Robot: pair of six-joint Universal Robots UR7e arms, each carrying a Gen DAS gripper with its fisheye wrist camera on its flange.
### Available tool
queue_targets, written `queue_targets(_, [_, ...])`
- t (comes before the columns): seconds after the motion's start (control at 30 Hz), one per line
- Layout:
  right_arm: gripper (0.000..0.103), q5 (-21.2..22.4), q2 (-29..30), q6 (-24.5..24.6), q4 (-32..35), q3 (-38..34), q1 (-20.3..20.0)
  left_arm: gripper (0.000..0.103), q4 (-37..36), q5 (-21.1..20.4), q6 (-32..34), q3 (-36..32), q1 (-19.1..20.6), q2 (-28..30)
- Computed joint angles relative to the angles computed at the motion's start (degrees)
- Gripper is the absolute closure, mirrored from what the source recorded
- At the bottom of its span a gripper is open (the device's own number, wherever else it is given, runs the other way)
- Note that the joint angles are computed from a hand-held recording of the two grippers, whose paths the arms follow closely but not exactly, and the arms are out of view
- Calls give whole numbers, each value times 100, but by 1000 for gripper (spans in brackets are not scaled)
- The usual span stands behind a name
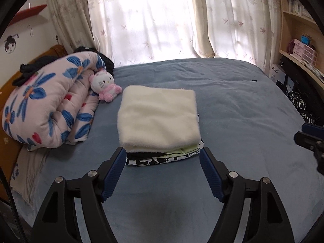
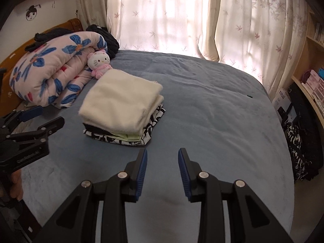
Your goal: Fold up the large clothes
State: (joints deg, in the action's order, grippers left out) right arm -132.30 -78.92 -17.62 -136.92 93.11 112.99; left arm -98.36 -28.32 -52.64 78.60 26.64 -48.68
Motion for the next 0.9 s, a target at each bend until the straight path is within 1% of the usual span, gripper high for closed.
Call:
queue_targets(0.07, [69, -14, -286, 86, 161, 94, 141, 29, 316, -90, -345, -34, -201, -45])
queue_targets(0.2, [60, -108, -837, 88, 418, 308, 443, 28, 564, -322, -775, 0, -523, -135])
queue_targets(0.33, [58, -188, -1345, 65, 677, 612, 665, 27, 815, -554, -1136, 86, -841, -196])
queue_targets(0.4, [58, -182, -1599, 60, 758, 798, 713, 27, 843, -672, -1204, 197, -1039, -237])
queue_targets(0.47, [57, -171, -1838, 88, 849, 979, 727, 27, 854, -700, -1249, 325, -1195, -270])
queue_targets(0.57, [57, -112, -2200, 140, 946, 1269, 643, 26, 886, -777, -1348, 526, -1446, -303])
queue_targets(0.63, [57, -10, -2456, 272, 1115, 1457, 518, 25, 752, -880, -1411, 716, -1591, -352])
queue_targets(0.73, [57, 62, -2833, 278, 1141, 1833, 308, 24, 467, -1098, -1567, 1012, -1744, -416])
queue_targets(0.8, [57, 8, -3075, 213, 930, 2160, 152, 24, 337, -1169, -1772, 1215, -1844, -424])
queue_targets(0.9, [57, -9, -3421, 126, 370, 2693, -115, 24, 188, -1192, -2015, 1491, -1951, -376])
